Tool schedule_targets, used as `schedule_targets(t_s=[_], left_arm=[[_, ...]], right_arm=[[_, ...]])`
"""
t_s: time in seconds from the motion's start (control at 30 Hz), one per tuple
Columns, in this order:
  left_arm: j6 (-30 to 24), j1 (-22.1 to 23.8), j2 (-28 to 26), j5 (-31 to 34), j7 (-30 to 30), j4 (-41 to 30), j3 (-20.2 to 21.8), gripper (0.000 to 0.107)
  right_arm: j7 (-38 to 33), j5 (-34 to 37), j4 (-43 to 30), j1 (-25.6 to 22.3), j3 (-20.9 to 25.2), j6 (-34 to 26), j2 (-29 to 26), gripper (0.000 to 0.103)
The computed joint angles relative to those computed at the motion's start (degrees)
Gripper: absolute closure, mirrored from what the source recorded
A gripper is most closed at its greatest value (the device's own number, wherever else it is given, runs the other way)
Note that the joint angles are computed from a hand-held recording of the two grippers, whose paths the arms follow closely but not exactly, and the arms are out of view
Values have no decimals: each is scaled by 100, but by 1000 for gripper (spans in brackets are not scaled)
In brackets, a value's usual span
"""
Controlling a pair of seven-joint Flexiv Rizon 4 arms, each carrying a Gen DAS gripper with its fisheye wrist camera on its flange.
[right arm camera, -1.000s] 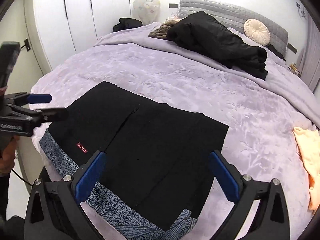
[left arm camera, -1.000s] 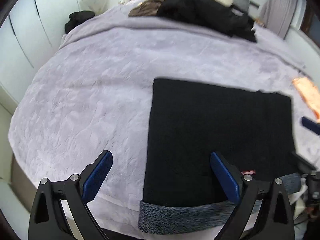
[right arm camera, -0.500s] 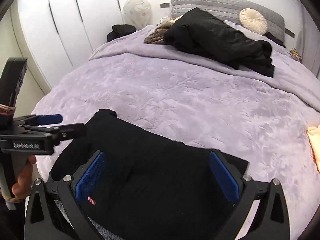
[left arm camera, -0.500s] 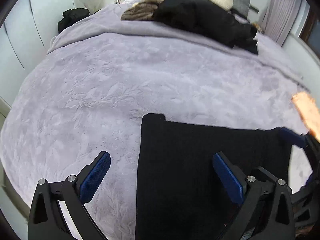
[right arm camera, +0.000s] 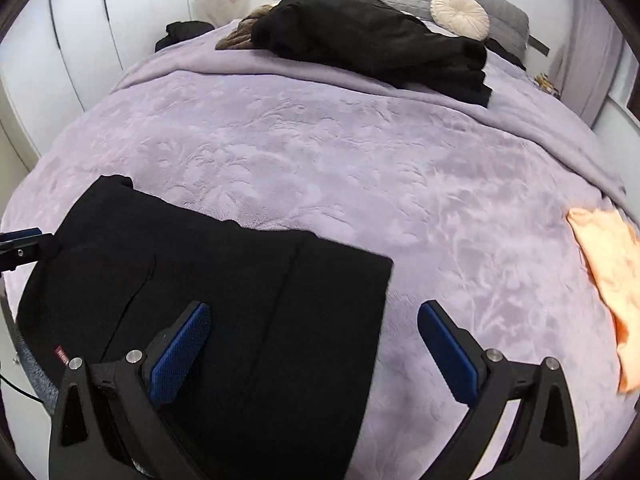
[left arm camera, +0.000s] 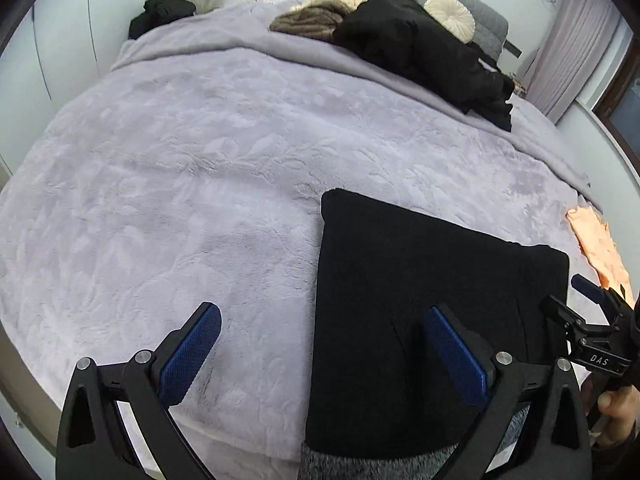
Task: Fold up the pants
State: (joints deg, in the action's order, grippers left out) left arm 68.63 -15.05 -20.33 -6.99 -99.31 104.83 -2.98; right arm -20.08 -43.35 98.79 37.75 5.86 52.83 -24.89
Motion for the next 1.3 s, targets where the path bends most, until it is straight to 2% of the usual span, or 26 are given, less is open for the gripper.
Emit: schedule_targets(t_s=[0.07, 0.1, 0.17, 0.2, 0.23, 0.27, 0.3, 0.4, 0.47, 0.53, 0.6, 0.63, 0.67, 0.73, 0.87, 1.0, 1.13, 1.3], left_arm=[[396, 121, 257, -385, 375, 477, -233, 4], [340, -7, 292, -190, 266, 510, -114, 4], [-428, -531, 213, 1128, -502, 112, 499, 4], [-554, -651, 161, 1504, -681, 37, 619, 4], [-391, -610, 174, 1534, -727, 148, 584, 4], [-184, -410, 242, 1214, -529, 355, 382, 4], [-141, -241, 319, 955, -357, 472, 211, 4], [91, -174, 577, 911, -330, 651, 189, 4], [484, 72, 685, 339, 227, 905, -145, 4], [396, 61, 608, 128, 365, 847, -210, 4], [-93, -274, 410, 713, -66, 504, 100, 4], [-413, -476, 294, 1143, -383, 274, 293, 4], [-497, -557, 212, 1343, -587, 190, 356, 4], [-239, -403, 204, 1100, -553, 368, 194, 4], [-315, -343, 263, 989, -478, 396, 141, 4], [-571, -509, 341, 1463, -629, 159, 261, 4], [-650, -479, 255, 1490, -473, -5, 167, 4], [-640, -424, 126, 1340, -297, -138, 74, 4]], right_arm=[[298, -356, 336, 74, -32, 389, 212, 0], [356, -462, 460, 90, 12, 587, 278, 0], [99, -470, 608, 69, 167, 837, 307, 0], [-221, -320, 594, 81, 282, 659, 270, 0], [-465, -194, 511, 124, 335, 413, 186, 0], [-529, -94, 583, 107, 351, 449, 167, 0], [-390, 51, 733, 24, 353, 779, 201, 0], [-125, 997, 1072, -301, 510, 1527, 399, 0], [334, 688, 1225, -91, 211, 1309, 658, 0], [555, 177, 1250, 10, 85, 1085, 772, 0], [545, -41, 1215, -23, 155, 1130, 741, 0], [421, 24, 1183, -65, 243, 1192, 682, 0], [148, 222, 1097, -100, 379, 1135, 576, 0], [-198, 512, 968, -90, 499, 914, 423, 0], [-169, 1145, 1130, -256, 553, 1716, 372, 0], [330, 821, 1388, -81, 147, 2005, 576, 0], [278, 1110, 1437, -325, 215, 2541, 466, 0], [-124, 1670, 1146, -467, 397, 2528, 165, 0]])
